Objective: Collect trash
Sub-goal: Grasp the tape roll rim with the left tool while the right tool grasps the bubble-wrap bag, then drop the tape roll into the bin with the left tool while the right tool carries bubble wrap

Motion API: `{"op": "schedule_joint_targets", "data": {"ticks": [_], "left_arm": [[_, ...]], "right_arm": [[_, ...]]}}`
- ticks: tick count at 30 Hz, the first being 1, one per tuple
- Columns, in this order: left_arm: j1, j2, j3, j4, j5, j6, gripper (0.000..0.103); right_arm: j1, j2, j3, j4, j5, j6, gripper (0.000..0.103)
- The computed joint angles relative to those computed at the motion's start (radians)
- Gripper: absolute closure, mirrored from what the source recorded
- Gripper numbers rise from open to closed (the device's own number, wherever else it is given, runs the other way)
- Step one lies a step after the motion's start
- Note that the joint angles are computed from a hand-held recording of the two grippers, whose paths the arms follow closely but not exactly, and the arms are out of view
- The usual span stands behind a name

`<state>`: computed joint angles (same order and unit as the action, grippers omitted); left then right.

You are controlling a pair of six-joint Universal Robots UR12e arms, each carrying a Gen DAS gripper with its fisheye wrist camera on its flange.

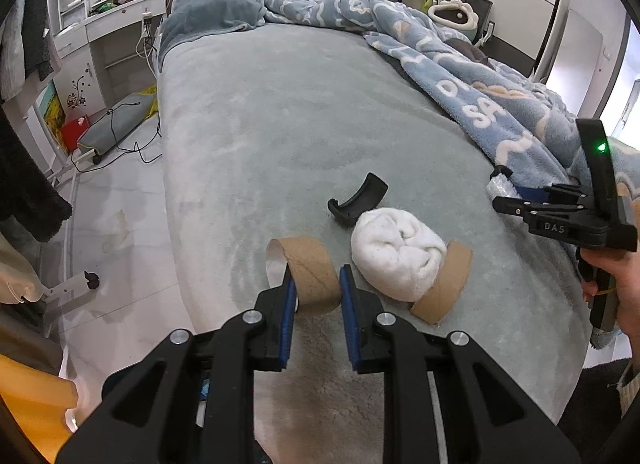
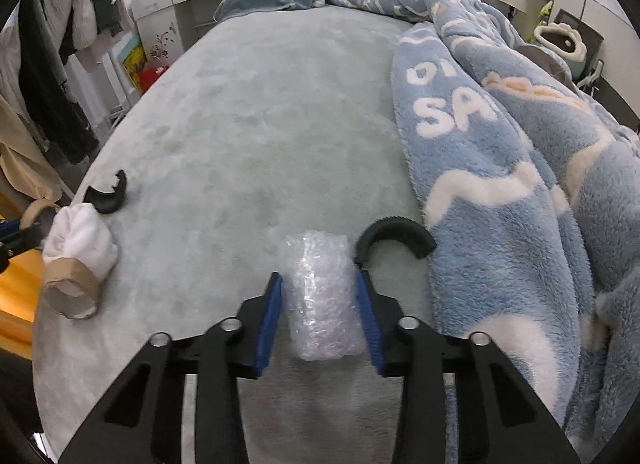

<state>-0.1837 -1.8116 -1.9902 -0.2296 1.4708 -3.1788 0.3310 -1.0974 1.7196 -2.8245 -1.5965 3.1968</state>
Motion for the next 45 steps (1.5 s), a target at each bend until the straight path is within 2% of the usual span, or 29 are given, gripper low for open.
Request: {"op": "schedule_joint_targets", "data": {"ticks": [8,14,19,29,38,45], "left_arm": [[0.013,0.013,-0.016,0.046,-0.007,-0.013,0.080],[0.026,0.024,-0.033,0.088,0.008,-0.022,0.080],[0.044,0.039,-0.051,0.116,0.020,-0.033,0.080],[0.086,0.063,-0.085,0.125,0.064,-0.046,0.080],[0.130,0.086,-0.111,0.065,0.051,-0.046,0.080],[0.173,0.097,-0.126,-0.024,0.034,-0.059,0.080]], "right_arm": [[0.005,-0.004,0.001,-0.069,0.038,0.009,0.068],[0.008,0.002,-0.015,-0.125,0.131,0.042,0.068],[0.025,0.014,-0.040,-0.144,0.185,0.044,0.068],[0.076,0.047,-0.100,-0.159,0.236,0.026,0.068],[0.114,0.087,-0.160,-0.146,0.298,0.019,0.068],[0.146,0.117,-0.206,-0.127,0.323,0.001,0.068]]}}
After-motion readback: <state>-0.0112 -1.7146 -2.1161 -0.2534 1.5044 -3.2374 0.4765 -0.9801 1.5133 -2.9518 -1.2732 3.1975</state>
